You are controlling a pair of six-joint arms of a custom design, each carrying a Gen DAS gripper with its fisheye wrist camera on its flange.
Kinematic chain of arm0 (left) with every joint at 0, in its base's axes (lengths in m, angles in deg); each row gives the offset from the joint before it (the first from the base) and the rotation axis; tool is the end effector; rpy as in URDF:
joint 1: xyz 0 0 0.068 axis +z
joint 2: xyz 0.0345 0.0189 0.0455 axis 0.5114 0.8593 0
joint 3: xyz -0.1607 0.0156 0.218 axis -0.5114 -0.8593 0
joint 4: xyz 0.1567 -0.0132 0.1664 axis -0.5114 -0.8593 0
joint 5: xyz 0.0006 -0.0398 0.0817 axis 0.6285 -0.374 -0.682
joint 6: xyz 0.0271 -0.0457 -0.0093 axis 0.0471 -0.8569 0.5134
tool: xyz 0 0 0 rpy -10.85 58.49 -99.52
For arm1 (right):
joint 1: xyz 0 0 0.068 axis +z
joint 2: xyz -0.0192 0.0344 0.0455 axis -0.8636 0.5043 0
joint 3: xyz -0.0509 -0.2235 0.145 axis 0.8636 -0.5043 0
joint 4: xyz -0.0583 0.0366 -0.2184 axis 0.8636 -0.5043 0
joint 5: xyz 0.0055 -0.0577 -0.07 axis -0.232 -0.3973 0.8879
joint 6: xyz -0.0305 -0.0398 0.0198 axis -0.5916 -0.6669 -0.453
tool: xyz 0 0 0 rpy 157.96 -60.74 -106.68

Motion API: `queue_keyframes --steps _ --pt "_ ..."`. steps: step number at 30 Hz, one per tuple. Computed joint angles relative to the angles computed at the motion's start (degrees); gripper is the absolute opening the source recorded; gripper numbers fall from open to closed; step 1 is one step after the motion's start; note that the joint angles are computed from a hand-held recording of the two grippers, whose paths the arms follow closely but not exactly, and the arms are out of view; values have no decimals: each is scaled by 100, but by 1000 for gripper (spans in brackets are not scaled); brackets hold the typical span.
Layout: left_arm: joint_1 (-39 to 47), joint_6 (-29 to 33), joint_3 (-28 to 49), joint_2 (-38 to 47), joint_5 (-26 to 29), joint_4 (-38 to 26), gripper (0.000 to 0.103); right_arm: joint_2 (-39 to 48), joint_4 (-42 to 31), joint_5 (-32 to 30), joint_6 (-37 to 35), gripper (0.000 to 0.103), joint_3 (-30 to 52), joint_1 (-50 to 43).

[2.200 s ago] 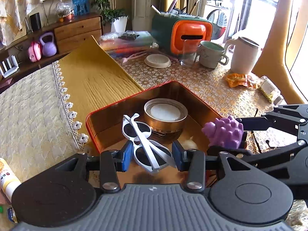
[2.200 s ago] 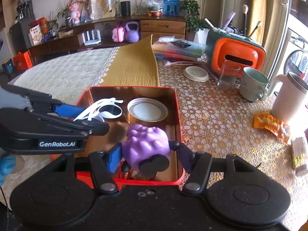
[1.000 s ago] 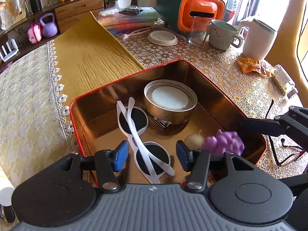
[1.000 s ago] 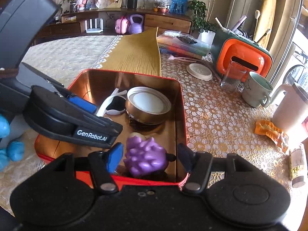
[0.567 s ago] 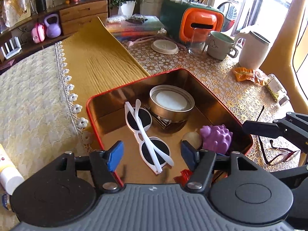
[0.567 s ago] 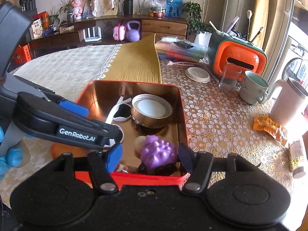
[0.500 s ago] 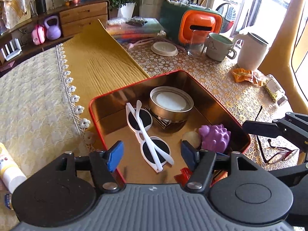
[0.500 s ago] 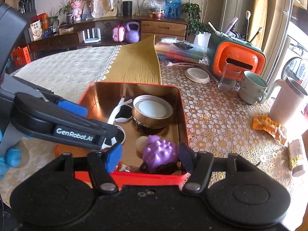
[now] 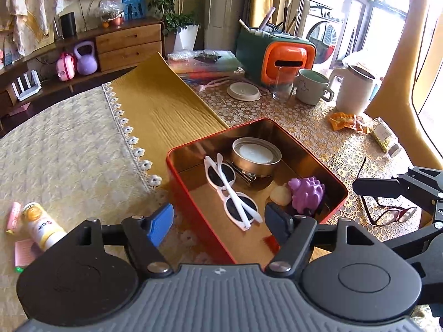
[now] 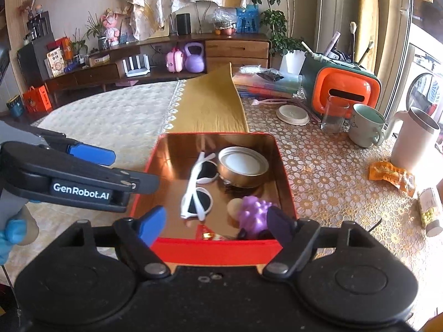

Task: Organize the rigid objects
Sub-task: 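Lower and open both tools to drop the sunglasses and toy into the box, then withdraw both open tools from the box toward the remaining table items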

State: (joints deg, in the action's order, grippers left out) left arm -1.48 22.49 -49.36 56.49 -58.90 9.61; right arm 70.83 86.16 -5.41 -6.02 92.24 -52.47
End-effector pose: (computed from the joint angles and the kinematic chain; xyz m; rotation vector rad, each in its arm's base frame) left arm 0.2696 -0.1602 0.0919 0.1205 2.4011 -0.1497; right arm 0.2403 0.0403 0.0885 -0.5337 2.2751 0.2702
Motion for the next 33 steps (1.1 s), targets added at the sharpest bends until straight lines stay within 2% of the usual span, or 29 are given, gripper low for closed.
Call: queue_keyframes --steps 2,5,10,15,24,27,33 --pt "9 31 -238 -204 0 94 73 -145 -30 -2 73 83 -86 55" --pt "-18 32 -613 -525 -81 266 82 -386 17 -1 165 87 -266 175" --pt "-28 93 -1143 -1019 -177 435 82 -784 100 52 316 93 -563 443" --pt "131 63 -1665 -1539 -46 536 82 -1092 96 198 569 103 -727 778" --pt "528 228 -2652 -2582 31 677 82 -1314 277 444 1073 103 -932 1371" --pt "783 313 -2966 -2997 195 646 87 -1359 432 660 1293 103 -1024 1637" --pt "1230 541 -3472 -3842 307 363 87 -1507 470 952 1588 103 -1120 2171"
